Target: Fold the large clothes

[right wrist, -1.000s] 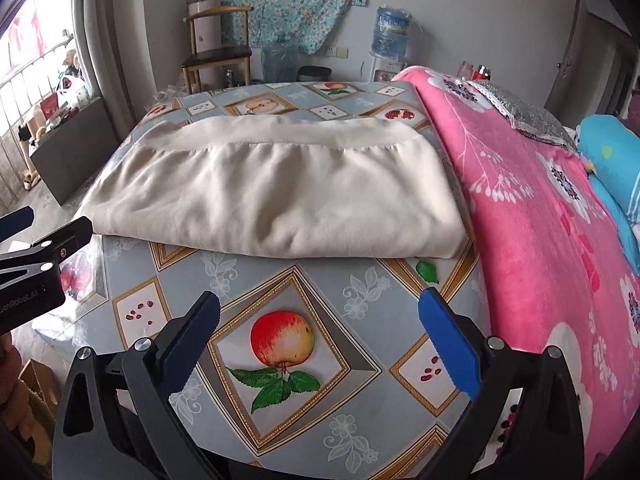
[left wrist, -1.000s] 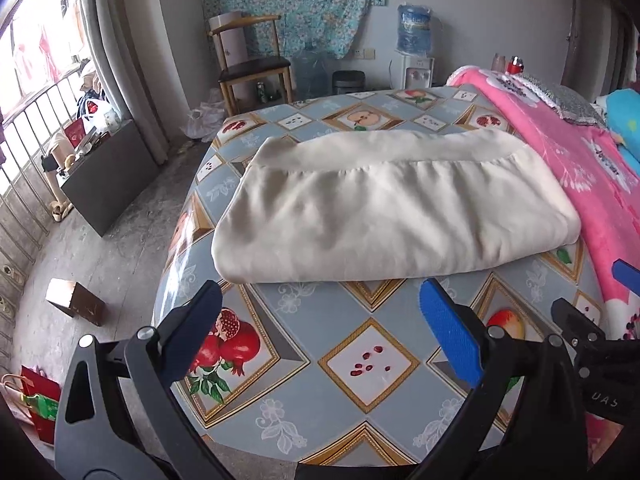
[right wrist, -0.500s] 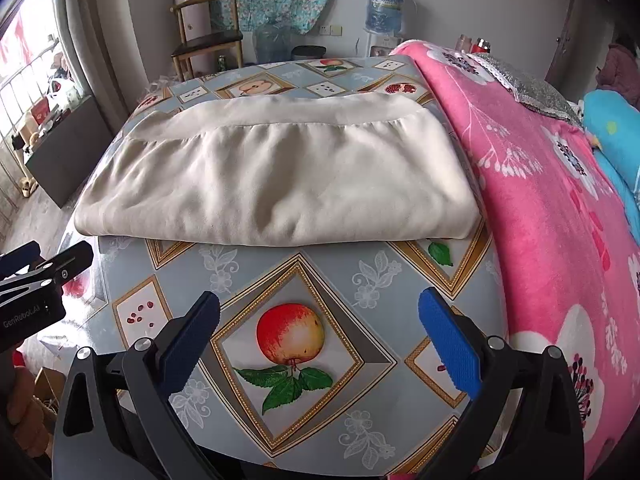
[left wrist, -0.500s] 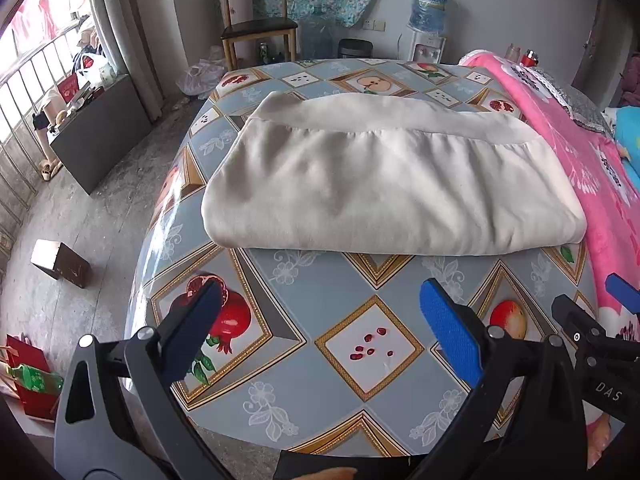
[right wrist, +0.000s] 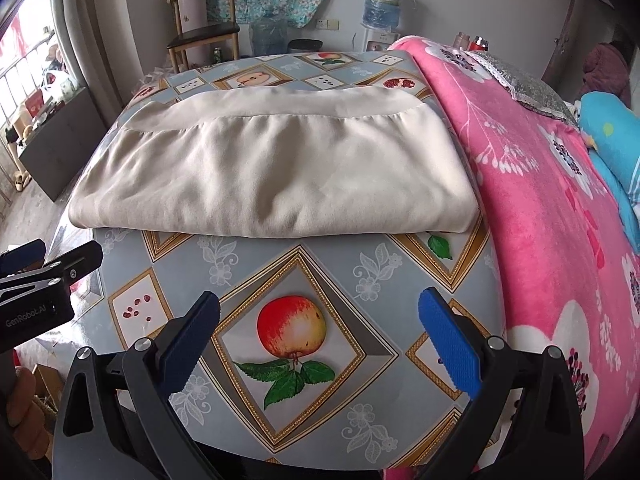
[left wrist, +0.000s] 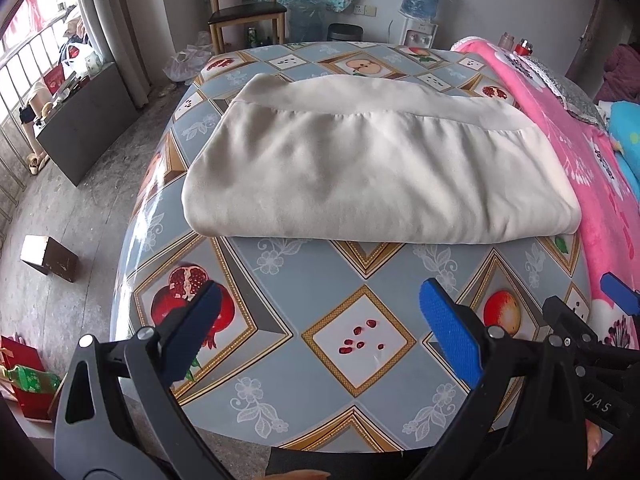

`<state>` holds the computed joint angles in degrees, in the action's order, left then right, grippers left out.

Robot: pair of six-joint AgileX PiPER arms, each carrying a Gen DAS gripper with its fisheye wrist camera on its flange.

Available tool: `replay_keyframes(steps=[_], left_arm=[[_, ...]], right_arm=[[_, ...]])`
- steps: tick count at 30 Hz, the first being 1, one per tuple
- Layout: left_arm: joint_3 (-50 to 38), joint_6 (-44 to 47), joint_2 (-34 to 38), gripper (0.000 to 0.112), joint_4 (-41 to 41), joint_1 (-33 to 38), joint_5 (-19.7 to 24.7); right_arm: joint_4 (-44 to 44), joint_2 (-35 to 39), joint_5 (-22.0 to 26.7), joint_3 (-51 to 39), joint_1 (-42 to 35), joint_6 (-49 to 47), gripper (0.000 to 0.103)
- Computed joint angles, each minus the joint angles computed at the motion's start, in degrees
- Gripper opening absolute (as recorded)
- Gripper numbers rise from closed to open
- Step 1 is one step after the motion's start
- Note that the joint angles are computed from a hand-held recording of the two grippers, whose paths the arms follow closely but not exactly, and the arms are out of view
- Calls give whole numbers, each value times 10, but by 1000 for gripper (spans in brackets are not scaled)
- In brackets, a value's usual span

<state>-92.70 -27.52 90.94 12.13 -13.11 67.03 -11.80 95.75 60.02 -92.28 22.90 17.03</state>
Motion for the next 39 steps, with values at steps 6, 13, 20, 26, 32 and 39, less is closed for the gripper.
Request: replay_keyframes(steps=[6, 13, 20, 26, 32, 39], left_arm=[[-8, -5, 3, 96, 6, -5, 5], [-16, -10, 7, 96, 16, -11, 9], [-18, -16, 5, 96, 24, -16, 13], [-21, -17, 5, 96, 27, -18, 16], [-23, -18, 6, 96, 31, -19, 17], [-26, -16, 6, 96, 31, -18, 20]], right_arm=[[2, 3, 4, -5, -4, -2, 97], [2, 3, 1, -4, -7, -1, 97], [3, 6, 2, -7, -11, -4, 97], [0, 7, 3, -10, -10, -2, 97], [-4, 11, 8, -14, -8, -1, 97], [-7, 12, 9, -12, -6, 0, 97]])
